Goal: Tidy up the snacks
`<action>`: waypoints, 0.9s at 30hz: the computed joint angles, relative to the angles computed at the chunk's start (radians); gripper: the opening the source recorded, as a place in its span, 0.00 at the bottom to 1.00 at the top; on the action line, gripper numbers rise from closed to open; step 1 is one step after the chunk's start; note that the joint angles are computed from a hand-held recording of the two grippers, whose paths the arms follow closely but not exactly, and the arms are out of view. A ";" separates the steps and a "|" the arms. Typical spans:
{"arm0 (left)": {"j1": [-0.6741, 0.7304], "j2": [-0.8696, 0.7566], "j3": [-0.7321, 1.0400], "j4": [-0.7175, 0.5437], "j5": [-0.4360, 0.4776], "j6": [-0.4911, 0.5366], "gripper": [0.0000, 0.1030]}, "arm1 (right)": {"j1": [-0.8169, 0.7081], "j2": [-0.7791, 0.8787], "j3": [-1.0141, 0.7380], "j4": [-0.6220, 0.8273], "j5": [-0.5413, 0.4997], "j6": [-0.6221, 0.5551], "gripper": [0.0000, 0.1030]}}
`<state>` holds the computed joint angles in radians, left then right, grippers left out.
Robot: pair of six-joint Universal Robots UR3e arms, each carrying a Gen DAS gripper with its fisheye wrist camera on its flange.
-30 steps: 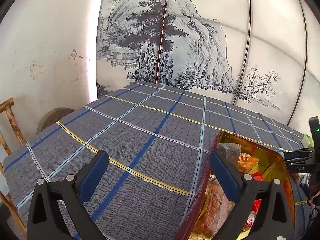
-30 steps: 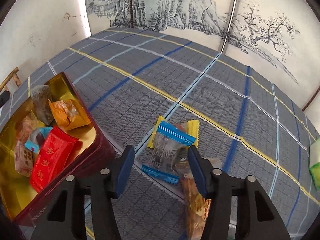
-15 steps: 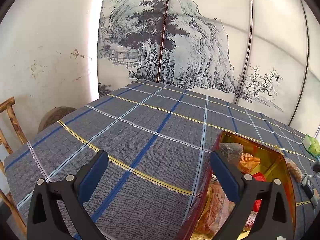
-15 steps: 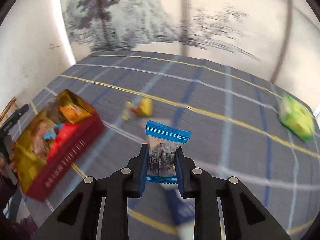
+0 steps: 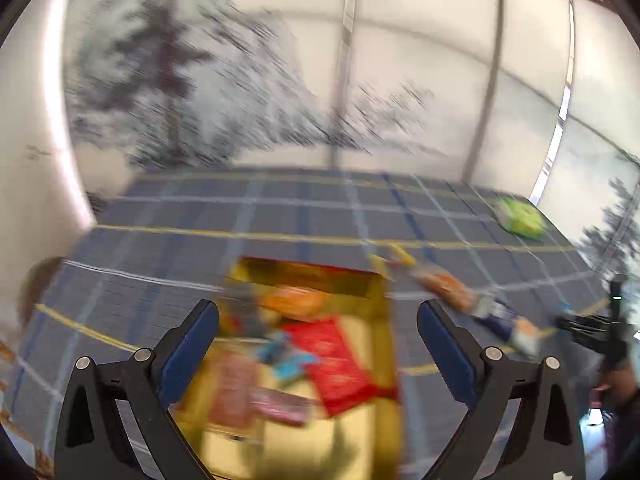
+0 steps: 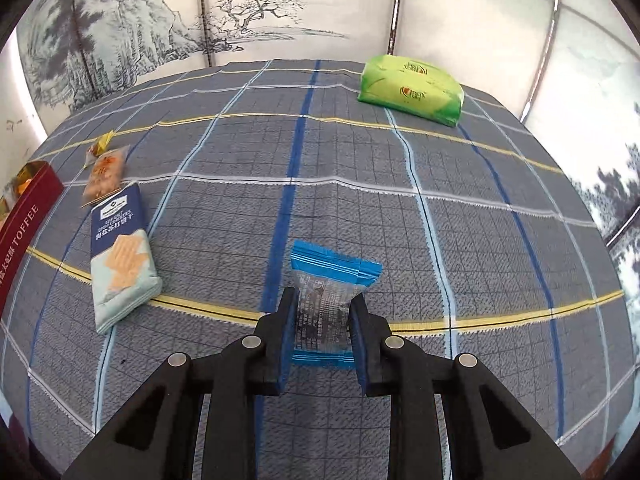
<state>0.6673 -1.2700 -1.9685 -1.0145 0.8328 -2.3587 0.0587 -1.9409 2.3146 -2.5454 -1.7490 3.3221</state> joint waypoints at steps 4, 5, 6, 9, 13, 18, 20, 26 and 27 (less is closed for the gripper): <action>-0.360 -0.263 0.321 -0.167 0.169 -0.208 0.95 | -0.038 -0.013 0.053 -0.085 0.051 -0.033 0.27; -0.430 -0.327 0.387 -0.188 0.202 -0.253 0.95 | -0.045 -0.016 0.059 -0.092 0.065 -0.032 0.27; -0.512 -0.410 0.466 -0.197 0.250 -0.311 0.93 | -0.072 -0.039 0.073 -0.089 0.098 -0.042 0.27; -0.670 -0.658 0.691 -0.186 0.379 -0.470 0.84 | -0.098 -0.052 0.088 -0.098 0.143 -0.048 0.27; -0.775 -0.928 0.992 -0.291 0.501 -0.587 0.65 | -0.130 -0.068 0.105 -0.104 0.207 -0.077 0.29; -0.804 -1.020 1.075 -0.287 0.553 -0.668 0.65 | -0.186 -0.105 0.131 -0.096 0.292 -0.110 0.29; -0.811 -1.027 1.074 -0.265 0.576 -0.692 0.66 | -0.188 -0.105 0.132 -0.097 0.302 -0.115 0.29; -0.867 -0.993 1.000 -0.152 0.706 -0.715 0.33 | -0.205 -0.113 0.140 -0.096 0.328 -0.123 0.29; -0.867 -0.978 0.972 -0.133 0.700 -0.713 0.32 | -0.211 -0.117 0.142 -0.094 0.333 -0.123 0.29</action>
